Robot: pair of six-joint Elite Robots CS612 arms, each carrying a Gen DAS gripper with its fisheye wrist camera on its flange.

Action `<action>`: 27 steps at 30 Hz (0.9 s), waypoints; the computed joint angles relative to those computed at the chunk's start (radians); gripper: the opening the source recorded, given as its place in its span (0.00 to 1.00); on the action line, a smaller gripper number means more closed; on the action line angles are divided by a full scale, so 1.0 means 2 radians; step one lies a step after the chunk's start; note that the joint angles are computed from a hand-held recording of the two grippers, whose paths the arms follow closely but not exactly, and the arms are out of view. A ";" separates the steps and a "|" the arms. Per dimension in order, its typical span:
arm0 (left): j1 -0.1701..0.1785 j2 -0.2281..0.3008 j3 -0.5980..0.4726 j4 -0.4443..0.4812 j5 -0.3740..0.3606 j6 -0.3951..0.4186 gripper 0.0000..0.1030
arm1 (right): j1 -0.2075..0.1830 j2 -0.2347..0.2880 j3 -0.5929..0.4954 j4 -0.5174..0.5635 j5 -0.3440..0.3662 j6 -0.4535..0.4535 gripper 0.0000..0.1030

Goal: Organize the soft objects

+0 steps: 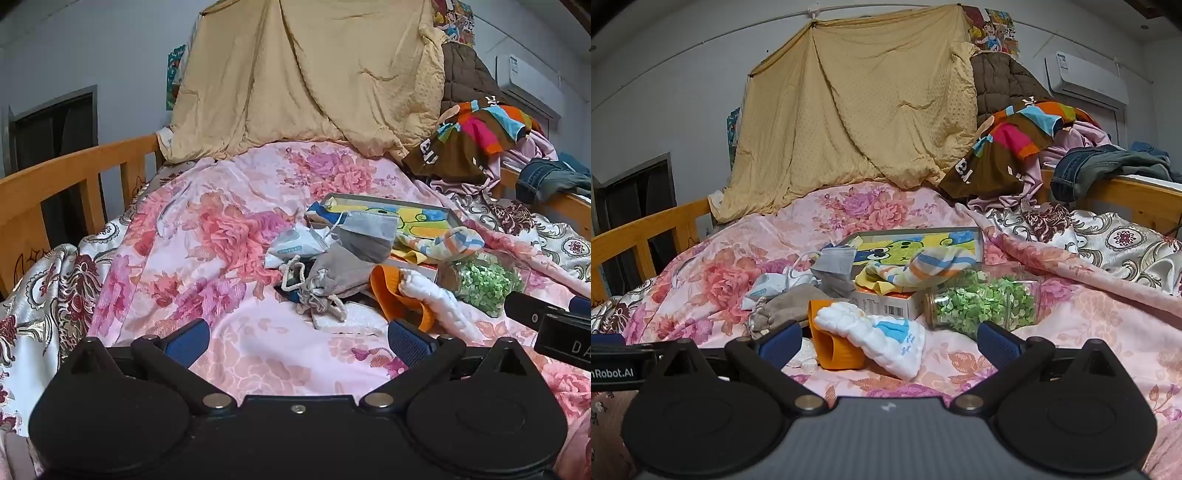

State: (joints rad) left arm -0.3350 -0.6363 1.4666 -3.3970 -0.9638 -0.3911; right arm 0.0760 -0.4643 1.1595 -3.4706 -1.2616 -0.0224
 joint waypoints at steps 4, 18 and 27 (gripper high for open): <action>0.000 -0.003 0.001 0.016 -0.002 -0.009 0.99 | 0.000 0.000 0.000 0.000 0.000 0.000 1.00; 0.002 -0.003 0.002 0.009 -0.015 -0.015 0.99 | 0.000 0.001 -0.001 -0.001 -0.001 0.000 1.00; 0.002 -0.004 0.004 0.004 -0.013 -0.014 0.99 | 0.000 0.000 -0.001 0.000 -0.001 -0.001 1.00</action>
